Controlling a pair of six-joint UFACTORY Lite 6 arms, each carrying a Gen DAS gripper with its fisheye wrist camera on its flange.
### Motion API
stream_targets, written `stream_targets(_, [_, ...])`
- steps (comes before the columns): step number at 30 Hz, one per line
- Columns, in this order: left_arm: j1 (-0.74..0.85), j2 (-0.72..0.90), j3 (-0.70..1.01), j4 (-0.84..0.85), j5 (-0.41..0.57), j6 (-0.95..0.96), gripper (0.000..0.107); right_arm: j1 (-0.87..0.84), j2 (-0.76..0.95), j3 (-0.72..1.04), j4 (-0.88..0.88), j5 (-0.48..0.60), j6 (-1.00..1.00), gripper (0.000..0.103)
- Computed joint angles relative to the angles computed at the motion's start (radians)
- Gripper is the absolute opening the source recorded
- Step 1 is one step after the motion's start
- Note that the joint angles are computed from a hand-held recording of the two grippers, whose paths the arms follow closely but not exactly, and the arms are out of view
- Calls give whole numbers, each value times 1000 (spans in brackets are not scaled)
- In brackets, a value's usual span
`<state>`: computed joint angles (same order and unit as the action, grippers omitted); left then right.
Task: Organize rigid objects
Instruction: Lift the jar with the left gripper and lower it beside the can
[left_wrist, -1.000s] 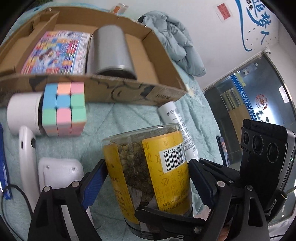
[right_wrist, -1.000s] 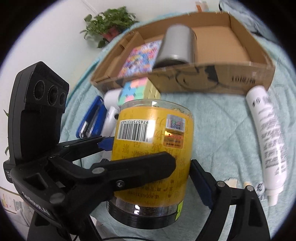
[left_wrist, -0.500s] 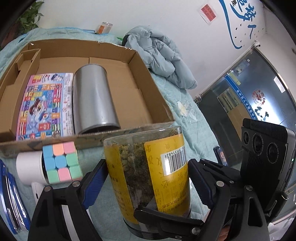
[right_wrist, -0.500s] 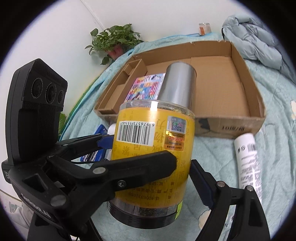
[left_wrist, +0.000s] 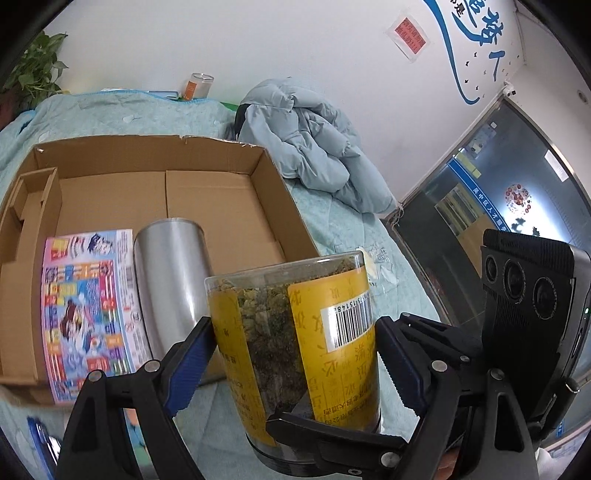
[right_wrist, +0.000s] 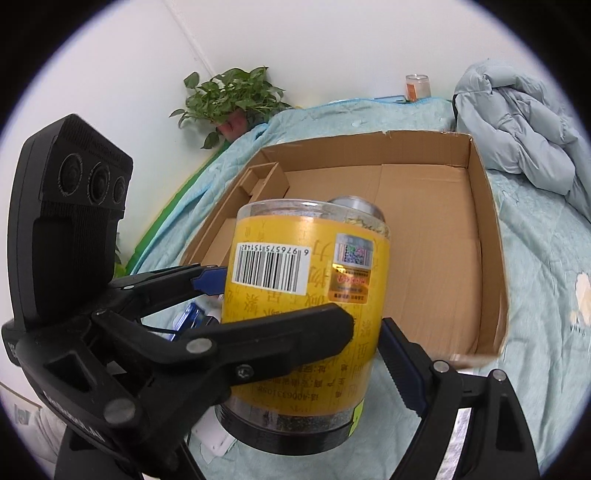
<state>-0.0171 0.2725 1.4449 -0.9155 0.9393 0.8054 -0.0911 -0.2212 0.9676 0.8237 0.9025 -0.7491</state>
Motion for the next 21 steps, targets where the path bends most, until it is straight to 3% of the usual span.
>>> stream_targets(7, [-52,256,308,69,32,-126,85,-29,197,163,-25,27,3,86])
stream_targets(12, [-92,399,435,124,14,-208,84,-42,294,185,2,9,-47,86])
stream_targets(21, [-117,641,707,152,99,-335,84,-46,375,200,-30,-42,-13,86])
